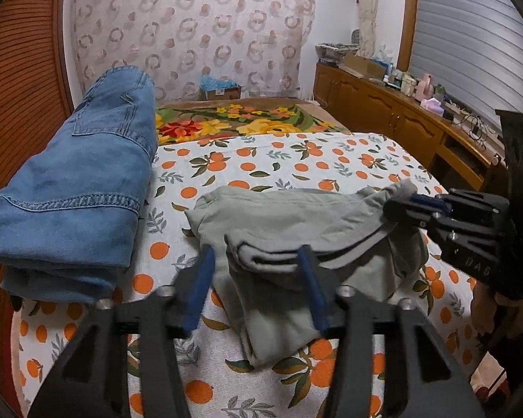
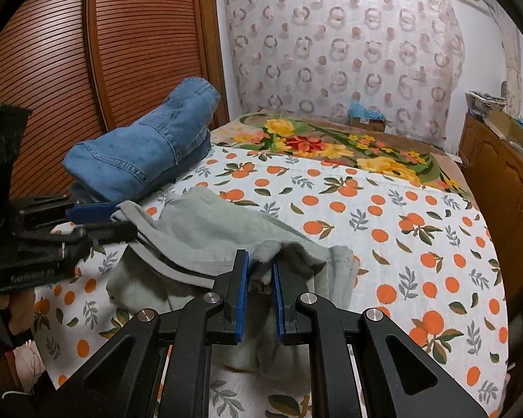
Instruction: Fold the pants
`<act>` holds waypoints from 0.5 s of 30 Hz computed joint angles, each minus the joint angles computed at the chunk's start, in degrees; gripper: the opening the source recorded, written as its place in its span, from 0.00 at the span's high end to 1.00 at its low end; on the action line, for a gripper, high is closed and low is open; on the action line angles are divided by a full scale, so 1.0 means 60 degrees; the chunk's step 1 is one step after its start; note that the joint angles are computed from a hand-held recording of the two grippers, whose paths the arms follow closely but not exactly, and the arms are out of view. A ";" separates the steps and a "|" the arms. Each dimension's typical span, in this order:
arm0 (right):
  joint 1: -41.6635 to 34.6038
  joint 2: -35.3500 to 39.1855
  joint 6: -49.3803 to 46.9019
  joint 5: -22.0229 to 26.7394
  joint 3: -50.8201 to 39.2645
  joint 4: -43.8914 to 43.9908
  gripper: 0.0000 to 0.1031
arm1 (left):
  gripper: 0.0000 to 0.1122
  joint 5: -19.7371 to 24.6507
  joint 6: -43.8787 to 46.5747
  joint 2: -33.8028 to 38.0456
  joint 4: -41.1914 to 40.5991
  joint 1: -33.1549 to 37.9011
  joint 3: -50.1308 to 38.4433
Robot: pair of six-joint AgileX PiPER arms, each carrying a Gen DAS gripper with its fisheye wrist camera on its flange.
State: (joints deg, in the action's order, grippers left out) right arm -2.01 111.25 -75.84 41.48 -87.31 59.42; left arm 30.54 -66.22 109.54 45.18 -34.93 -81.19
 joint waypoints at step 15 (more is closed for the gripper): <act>-0.0595 -0.0172 -0.0026 0.0117 0.0304 -0.0145 0.67 | 0.54 -0.0131 0.0451 0.0158 -0.0530 -0.0058 0.0654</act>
State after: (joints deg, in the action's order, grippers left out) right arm -5.58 110.22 -75.99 42.18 -85.48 58.55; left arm 29.76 -63.52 110.49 42.01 -35.28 -77.27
